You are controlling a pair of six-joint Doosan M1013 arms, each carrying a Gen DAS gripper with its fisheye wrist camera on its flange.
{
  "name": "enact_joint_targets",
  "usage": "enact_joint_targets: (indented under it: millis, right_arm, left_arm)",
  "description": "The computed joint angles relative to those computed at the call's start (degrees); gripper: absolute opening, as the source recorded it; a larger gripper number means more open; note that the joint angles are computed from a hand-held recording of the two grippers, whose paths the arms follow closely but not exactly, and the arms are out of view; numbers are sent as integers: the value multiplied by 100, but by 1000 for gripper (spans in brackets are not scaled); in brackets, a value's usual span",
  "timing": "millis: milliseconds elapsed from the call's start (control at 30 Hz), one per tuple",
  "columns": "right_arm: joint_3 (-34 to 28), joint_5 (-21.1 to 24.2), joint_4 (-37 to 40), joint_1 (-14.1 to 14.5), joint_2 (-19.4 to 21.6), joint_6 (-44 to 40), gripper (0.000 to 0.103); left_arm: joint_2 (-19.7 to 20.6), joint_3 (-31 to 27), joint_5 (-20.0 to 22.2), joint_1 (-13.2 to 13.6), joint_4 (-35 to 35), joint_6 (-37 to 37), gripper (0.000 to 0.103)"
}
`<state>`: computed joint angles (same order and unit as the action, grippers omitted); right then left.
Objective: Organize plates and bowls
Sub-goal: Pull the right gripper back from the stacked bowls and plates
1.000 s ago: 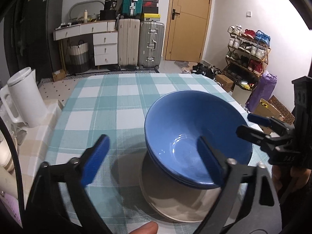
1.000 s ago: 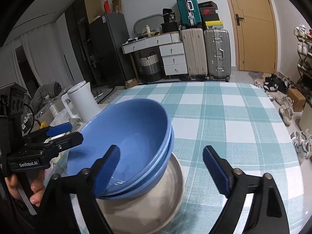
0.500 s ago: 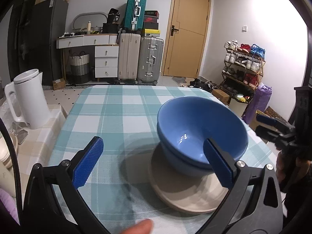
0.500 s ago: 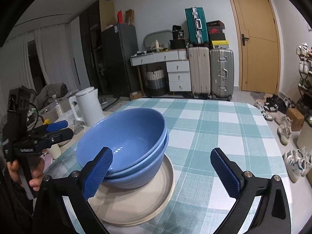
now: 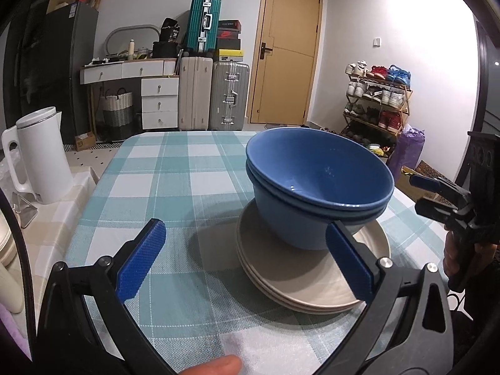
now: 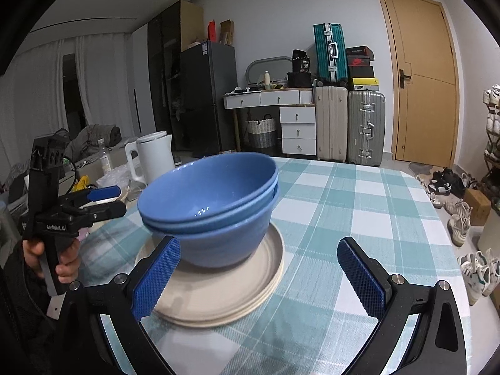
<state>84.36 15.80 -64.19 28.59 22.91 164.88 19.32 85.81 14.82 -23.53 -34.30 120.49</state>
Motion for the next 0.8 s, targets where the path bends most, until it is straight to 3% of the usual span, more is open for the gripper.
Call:
enact_joint_targets:
  millis: [200,333,800]
  right_arm:
    - [162,-176,-493,1,4,377,102]
    - [277,-333,-1414,-26,-21,1321,102]
    - [458,-397,-3490,-15,-88,3263,102]
  left_arm:
    - [31,59,-139,22,-575,630,102]
    - [60,78,-181,42,-897,987,102]
    - [121,37,-93,88,-1609,1707,102]
